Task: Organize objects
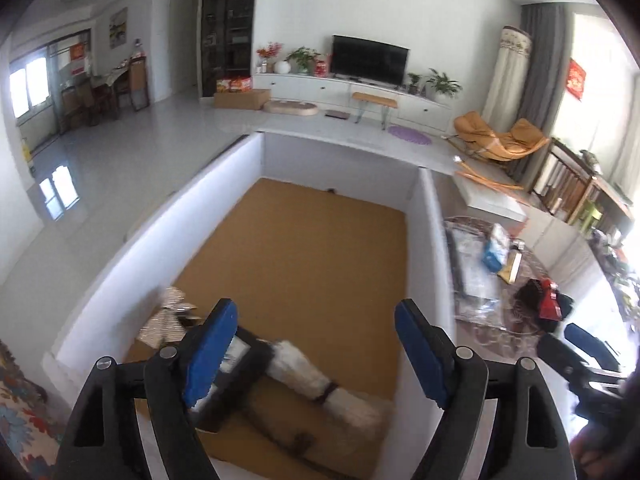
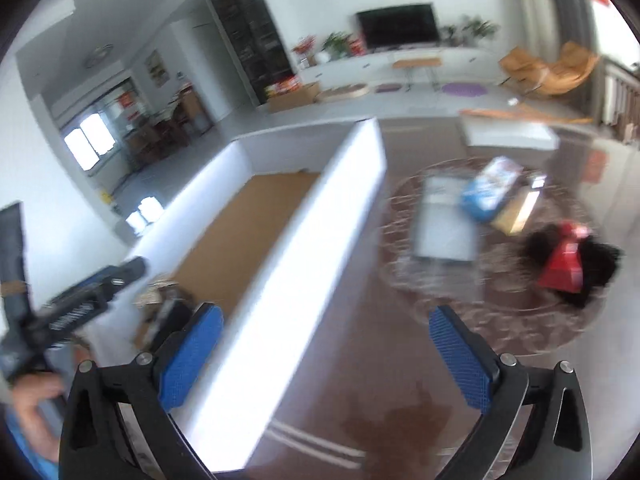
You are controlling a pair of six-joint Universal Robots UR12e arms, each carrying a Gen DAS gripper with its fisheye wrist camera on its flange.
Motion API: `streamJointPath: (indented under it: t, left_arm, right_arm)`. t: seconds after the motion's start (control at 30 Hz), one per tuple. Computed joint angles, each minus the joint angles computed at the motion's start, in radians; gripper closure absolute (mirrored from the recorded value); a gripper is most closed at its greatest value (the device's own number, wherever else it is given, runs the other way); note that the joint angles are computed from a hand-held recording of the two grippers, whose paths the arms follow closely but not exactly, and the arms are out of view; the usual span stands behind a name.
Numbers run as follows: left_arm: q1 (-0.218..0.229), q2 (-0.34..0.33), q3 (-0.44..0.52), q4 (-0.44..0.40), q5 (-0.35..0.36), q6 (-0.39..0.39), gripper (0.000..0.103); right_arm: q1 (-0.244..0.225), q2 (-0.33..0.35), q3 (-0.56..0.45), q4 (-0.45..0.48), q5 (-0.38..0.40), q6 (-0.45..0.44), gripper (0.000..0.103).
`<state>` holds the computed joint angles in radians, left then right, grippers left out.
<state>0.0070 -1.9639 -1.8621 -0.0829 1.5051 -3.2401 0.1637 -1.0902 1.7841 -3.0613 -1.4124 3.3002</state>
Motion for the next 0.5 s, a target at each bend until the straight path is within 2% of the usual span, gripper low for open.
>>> streamJointPath:
  t: [0.03, 0.1, 0.13, 0.2, 0.3, 0.4, 0.5]
  left_arm:
    - [-0.014, 0.002, 0.003, -0.006, -0.048, 0.015, 0.023]
    - [-0.046, -0.004, 0.016, -0.037, -0.146, 0.060, 0.022]
    - [-0.065, -0.009, 0.025, -0.062, -0.185, 0.089, 0.018]
    - [-0.109, -0.026, 0.043, -0.115, -0.233, 0.139, 0.012]
    - [-0.172, -0.072, 0.077, -0.178, -0.238, 0.197, 0.012]
    - [-0.225, -0.126, 0.111, -0.190, -0.157, 0.209, 0.012]
    - [-0.243, -0.167, 0.128, -0.160, -0.079, 0.196, 0.012]
  right_arm:
    - [-0.004, -0.006, 0.028, -0.028, -0.103, 0.009, 0.000]
    - [-0.019, -0.008, 0.063, 0.003, -0.276, 0.043, 0.000]
    - [-0.030, -0.008, 0.077, 0.037, -0.338, 0.069, 0.000]
    - [-0.062, -0.010, 0.105, 0.097, -0.415, 0.127, 0.000]
    - [-0.110, -0.020, 0.146, 0.128, -0.448, 0.199, 0.000]
    - [-0.157, -0.043, 0.180, 0.123, -0.377, 0.307, 0.000]
    - [-0.164, -0.046, 0.184, 0.150, -0.404, 0.358, 0.000]
